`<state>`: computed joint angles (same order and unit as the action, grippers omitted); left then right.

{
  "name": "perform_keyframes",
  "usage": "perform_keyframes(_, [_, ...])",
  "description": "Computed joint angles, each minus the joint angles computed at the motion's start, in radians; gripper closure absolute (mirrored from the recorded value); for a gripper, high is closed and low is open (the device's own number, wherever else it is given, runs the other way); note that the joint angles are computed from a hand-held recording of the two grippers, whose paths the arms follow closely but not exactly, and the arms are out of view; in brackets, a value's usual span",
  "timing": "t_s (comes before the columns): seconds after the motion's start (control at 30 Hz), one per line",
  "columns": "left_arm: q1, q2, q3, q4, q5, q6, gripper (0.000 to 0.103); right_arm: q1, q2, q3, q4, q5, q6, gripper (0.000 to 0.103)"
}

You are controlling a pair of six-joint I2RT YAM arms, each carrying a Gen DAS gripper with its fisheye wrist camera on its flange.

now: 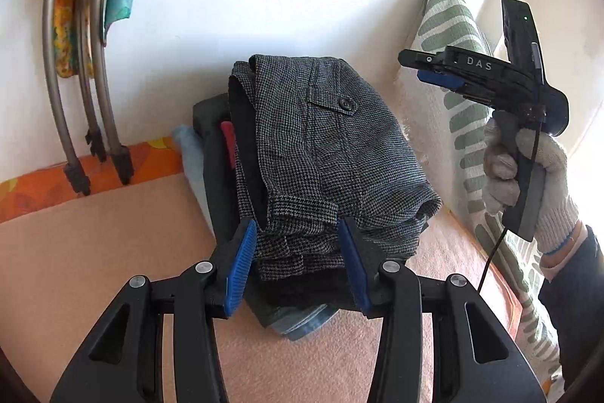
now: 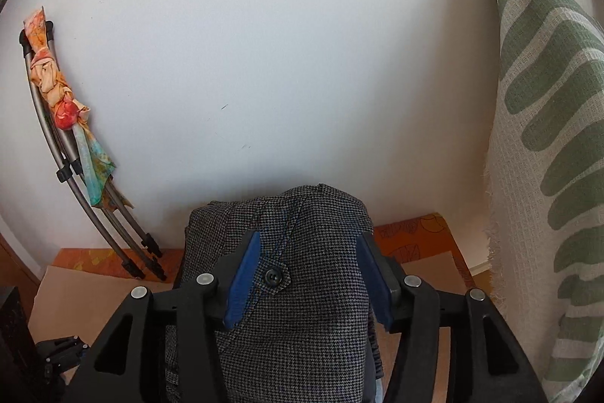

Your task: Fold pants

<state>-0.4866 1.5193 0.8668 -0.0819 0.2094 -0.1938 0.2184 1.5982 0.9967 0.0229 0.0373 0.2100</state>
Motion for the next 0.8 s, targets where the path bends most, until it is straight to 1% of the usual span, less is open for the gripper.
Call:
perform_keyframes(0.1, [-0.003, -0.125, -0.059, -0.049, -0.024, 0.005, 0.059, 0.061, -0.156, -0.126, -0.035, 0.063, 0.029, 0.045])
perform_keyframes(0.2, [-0.002, -0.245, -0.101, -0.117, -0.035, 0.017, 0.059, 0.167, -0.318, -0.239, -0.094, 0.198, 0.079, 0.038])
perform_keyframes(0.3, [-0.018, -0.386, -0.138, -0.212, -0.061, 0.026, 0.059, 0.278, -0.461, -0.324, -0.174, 0.297, 0.155, 0.036])
perform_keyframes(0.33, [-0.017, -0.428, -0.147, -0.242, -0.064, 0.031, 0.059, 0.332, -0.493, -0.344, -0.205, 0.351, 0.196, 0.036])
perform_keyframes(0.37, [-0.023, -0.473, -0.154, -0.276, -0.075, 0.032, 0.054, 0.374, -0.538, -0.362, -0.248, 0.385, 0.238, 0.036])
perform_keyframes(0.4, [-0.030, -0.515, -0.168, -0.297, -0.088, 0.029, 0.039, 0.425, -0.576, -0.376, -0.297, 0.423, 0.290, 0.035])
perform_keyframes(0.43, [-0.034, -0.560, -0.184, -0.312, -0.100, 0.024, 0.034, 0.486, -0.615, -0.386, -0.356, 0.473, 0.341, 0.034])
perform_keyframes(0.47, [-0.043, -0.612, -0.198, -0.337, -0.116, 0.019, 0.031, 0.552, -0.634, -0.384, -0.414, 0.540, 0.392, 0.033])
perform_keyframes(0.5, [-0.055, -0.672, -0.210, -0.378, -0.128, 0.017, 0.031, 0.628, -0.633, -0.375, -0.469, 0.620, 0.448, 0.032])
perform_keyframes(0.53, [-0.066, -0.717, -0.216, -0.410, -0.141, 0.016, 0.031, 0.705, -0.623, -0.364, -0.521, 0.695, 0.510, 0.027])
perform_keyframes(0.57, [-0.082, -0.762, -0.222, -0.446, -0.158, 0.009, 0.031, 0.792, -0.620, -0.350, -0.600, 0.771, 0.604, 0.025])
perform_keyframes(0.6, [-0.088, -0.804, -0.229, -0.477, -0.163, 0.001, 0.031, 0.868, -0.606, -0.332, -0.671, 0.827, 0.699, 0.018])
perform_keyframes(0.63, [-0.094, -0.845, -0.233, -0.511, -0.166, -0.007, 0.030, 0.945, -0.585, -0.312, -0.746, 0.881, 0.810, 0.014])
perform_keyframes(0.67, [-0.102, -0.887, -0.234, -0.549, -0.167, -0.015, 0.029, 1.014, -0.550, -0.286, -0.824, 0.928, 0.917, 0.013])
perform_keyframes(0.7, [-0.114, -0.923, -0.238, -0.580, -0.176, -0.023, 0.026, 1.079, -0.503, -0.254, -0.910, 0.969, 1.023, 0.010])
perform_keyframes(0.77, [-0.156, -0.994, -0.243, -0.637, -0.222, -0.045, 0.024, 1.186, -0.378, -0.178, -1.092, 1.030, 1.248, 0.003])
perform_keyframes(0.8, [-0.181, -1.027, -0.247, -0.660, -0.252, -0.055, 0.024, 1.223, -0.328, -0.146, -1.159, 1.048, 1.331, 0.000])
